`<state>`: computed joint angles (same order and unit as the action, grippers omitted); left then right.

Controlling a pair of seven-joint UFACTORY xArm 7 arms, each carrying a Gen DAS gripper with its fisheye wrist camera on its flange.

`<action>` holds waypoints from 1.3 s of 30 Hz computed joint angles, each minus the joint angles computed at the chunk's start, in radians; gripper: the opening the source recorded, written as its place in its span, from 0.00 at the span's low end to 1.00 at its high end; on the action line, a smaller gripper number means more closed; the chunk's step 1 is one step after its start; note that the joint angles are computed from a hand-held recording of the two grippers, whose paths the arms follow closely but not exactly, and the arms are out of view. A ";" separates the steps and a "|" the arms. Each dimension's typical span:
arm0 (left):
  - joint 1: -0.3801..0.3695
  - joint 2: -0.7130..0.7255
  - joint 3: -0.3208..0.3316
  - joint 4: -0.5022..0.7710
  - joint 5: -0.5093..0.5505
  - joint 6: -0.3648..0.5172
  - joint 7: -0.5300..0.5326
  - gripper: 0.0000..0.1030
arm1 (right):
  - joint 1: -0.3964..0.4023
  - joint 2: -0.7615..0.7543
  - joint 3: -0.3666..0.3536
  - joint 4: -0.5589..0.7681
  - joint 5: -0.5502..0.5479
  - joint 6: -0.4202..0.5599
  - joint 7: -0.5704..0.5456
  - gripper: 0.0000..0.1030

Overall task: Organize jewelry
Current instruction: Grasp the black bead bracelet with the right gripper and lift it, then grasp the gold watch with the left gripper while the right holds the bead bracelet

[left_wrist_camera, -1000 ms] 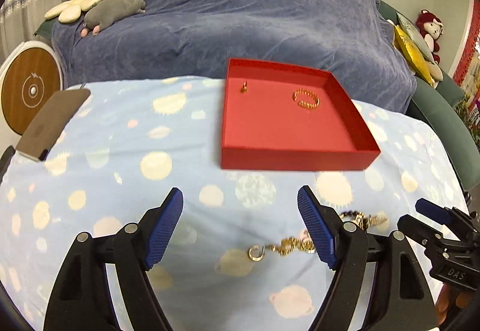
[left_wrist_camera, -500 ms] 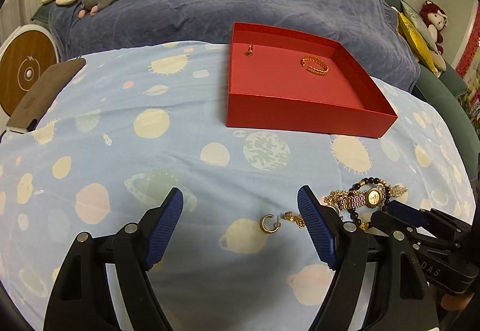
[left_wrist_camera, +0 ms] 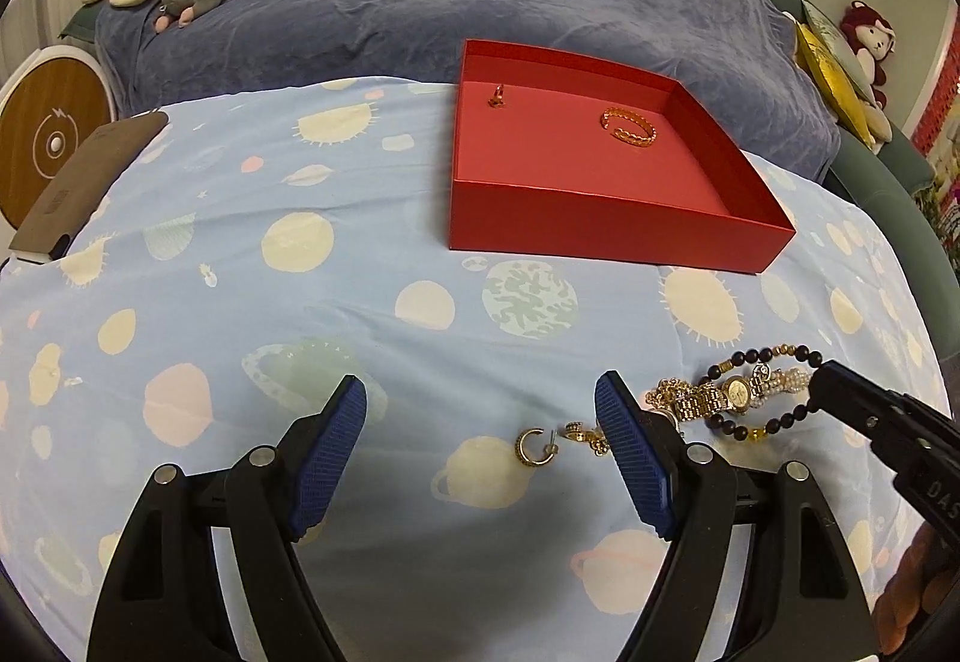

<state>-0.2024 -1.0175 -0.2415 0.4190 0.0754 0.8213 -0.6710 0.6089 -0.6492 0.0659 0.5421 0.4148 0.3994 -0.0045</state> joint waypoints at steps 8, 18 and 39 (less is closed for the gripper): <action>-0.030 0.030 -0.014 0.018 -0.017 -0.020 -0.005 0.74 | 0.040 -0.096 -0.038 -0.025 0.014 -0.037 -0.039 0.07; -0.099 0.098 -0.047 0.056 -0.031 -0.078 0.007 0.74 | 0.044 -0.162 -0.072 -0.044 0.032 -0.041 -0.052 0.07; -0.215 0.431 -0.049 0.099 0.005 -0.366 0.142 0.55 | -0.051 -0.292 -0.094 -0.118 -0.010 0.077 -0.036 0.07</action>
